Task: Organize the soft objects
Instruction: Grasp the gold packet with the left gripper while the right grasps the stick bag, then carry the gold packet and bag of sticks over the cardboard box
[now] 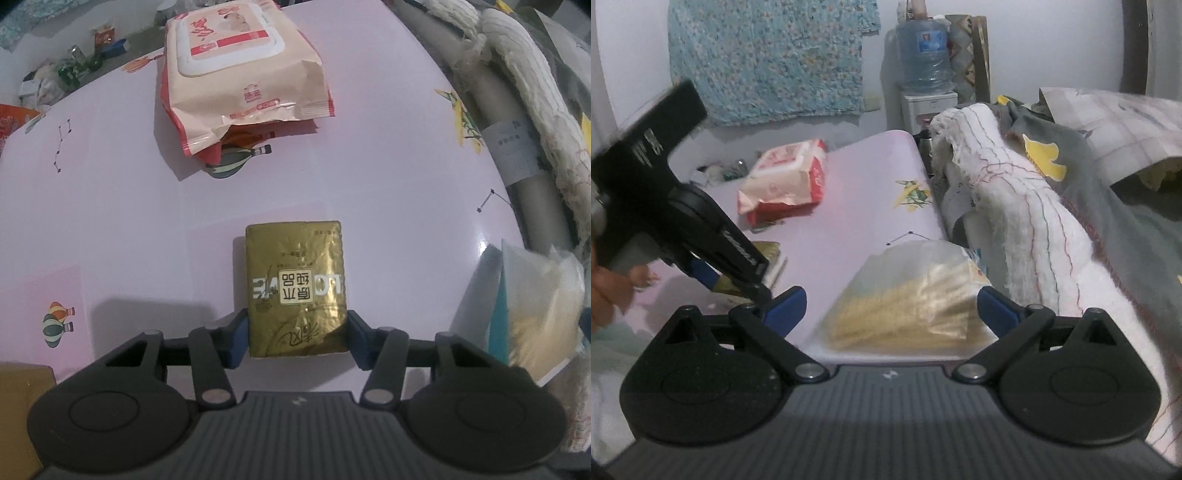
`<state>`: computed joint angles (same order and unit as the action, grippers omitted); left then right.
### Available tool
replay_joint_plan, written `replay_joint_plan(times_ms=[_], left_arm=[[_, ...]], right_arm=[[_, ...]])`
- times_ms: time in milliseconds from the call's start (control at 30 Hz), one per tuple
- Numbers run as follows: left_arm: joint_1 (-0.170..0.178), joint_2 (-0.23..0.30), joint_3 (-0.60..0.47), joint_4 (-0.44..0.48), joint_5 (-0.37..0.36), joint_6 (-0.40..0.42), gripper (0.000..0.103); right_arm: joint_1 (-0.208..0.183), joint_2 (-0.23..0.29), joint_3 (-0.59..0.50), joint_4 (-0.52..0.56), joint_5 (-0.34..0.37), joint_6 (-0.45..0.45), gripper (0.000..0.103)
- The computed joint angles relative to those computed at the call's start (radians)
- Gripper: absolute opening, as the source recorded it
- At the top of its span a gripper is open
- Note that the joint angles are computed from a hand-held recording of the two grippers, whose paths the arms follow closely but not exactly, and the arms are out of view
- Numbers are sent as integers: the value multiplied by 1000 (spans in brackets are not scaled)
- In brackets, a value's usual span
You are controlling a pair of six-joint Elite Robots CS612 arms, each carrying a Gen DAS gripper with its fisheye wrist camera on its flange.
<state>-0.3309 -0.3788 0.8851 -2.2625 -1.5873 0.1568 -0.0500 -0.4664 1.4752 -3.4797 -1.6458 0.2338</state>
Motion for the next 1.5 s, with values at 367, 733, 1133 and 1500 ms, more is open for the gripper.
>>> replay_joint_plan(times_ms=[367,733,1133,1500], left_arm=[[7,-52,64,-42,-49,2,54],[18,-165,219,-204,-111,-25,54],[58,-241,297,-320,-146,-73,54],[106,-347,456,-456,-229,-103,54]], right_arm=[[-32,-11,36,75,142,114,7],[-58,-18,78,-109,248,338,79],[-8,73,-194,195,59,242,90],[-13,17,-121,292,68,170,48]])
